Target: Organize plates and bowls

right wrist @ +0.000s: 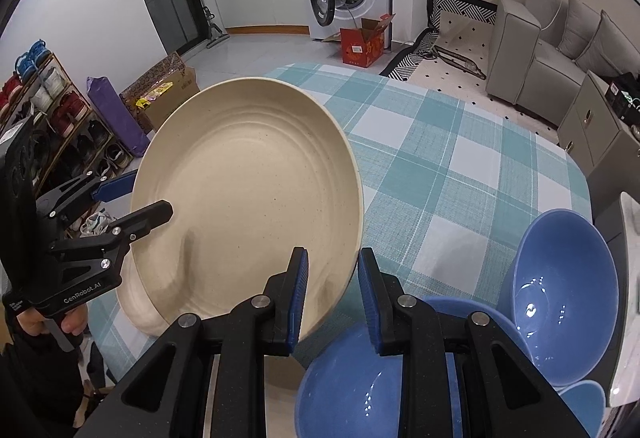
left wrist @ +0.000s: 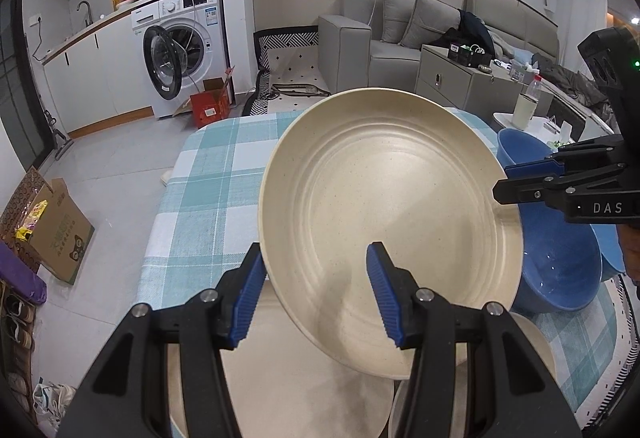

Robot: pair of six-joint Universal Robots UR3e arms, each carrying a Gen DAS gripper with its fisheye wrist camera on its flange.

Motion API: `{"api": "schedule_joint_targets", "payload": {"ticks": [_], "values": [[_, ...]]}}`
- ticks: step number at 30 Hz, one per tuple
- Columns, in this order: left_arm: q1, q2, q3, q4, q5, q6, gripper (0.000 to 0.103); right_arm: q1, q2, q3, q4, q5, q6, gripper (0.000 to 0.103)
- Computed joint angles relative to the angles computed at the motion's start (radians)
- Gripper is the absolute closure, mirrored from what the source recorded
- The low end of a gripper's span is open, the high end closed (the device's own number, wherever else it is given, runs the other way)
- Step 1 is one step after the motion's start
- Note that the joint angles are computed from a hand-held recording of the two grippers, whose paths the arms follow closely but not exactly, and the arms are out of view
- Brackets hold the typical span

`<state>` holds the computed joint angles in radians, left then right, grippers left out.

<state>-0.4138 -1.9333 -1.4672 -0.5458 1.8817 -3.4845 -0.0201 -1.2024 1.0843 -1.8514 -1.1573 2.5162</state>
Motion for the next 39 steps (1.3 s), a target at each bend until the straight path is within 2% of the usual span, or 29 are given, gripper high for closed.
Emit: {"api": "schedule_joint_targets", "payload": {"ticks": [16,39], "values": [[-0.060,0.131,-0.197,0.113,0.069,-0.033,0.052,-0.008,-0.252,0.289,-0.088,0.022,-0.029,0.077],[-0.150,0.184,-0.269,0.125,0.118,-0.050,0.052,-0.126,-0.537,0.554,-0.067,0.119,-0.119,0.077]]}}
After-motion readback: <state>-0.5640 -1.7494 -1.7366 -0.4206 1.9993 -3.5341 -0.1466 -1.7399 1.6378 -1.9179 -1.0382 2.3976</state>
